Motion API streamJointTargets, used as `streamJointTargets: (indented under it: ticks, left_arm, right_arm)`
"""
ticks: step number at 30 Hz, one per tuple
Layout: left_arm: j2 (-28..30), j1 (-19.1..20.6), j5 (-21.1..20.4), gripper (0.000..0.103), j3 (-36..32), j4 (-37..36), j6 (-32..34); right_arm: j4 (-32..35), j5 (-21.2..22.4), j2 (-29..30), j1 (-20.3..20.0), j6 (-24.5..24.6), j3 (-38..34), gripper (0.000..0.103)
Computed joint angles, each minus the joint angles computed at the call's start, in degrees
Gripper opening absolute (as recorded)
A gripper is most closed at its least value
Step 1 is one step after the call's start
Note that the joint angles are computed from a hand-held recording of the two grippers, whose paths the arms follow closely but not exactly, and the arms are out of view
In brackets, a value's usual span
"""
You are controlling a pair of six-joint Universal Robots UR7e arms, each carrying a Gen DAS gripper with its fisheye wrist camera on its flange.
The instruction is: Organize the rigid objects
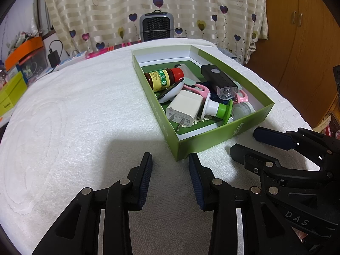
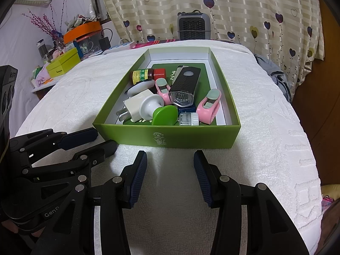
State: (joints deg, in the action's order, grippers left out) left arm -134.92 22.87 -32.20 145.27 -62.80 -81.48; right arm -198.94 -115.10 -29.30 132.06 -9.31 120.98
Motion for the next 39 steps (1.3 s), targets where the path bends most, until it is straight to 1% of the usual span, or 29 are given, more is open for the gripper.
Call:
streamJointTargets:
  ticks: [39]
  left_arm:
    - [-0.6, 0.15, 0.11, 0.035, 0.15, -0.49, 0.5]
  right_arm:
    - [0.08, -0.27, 0.09, 0.09, -0.26, -0.15, 0.048]
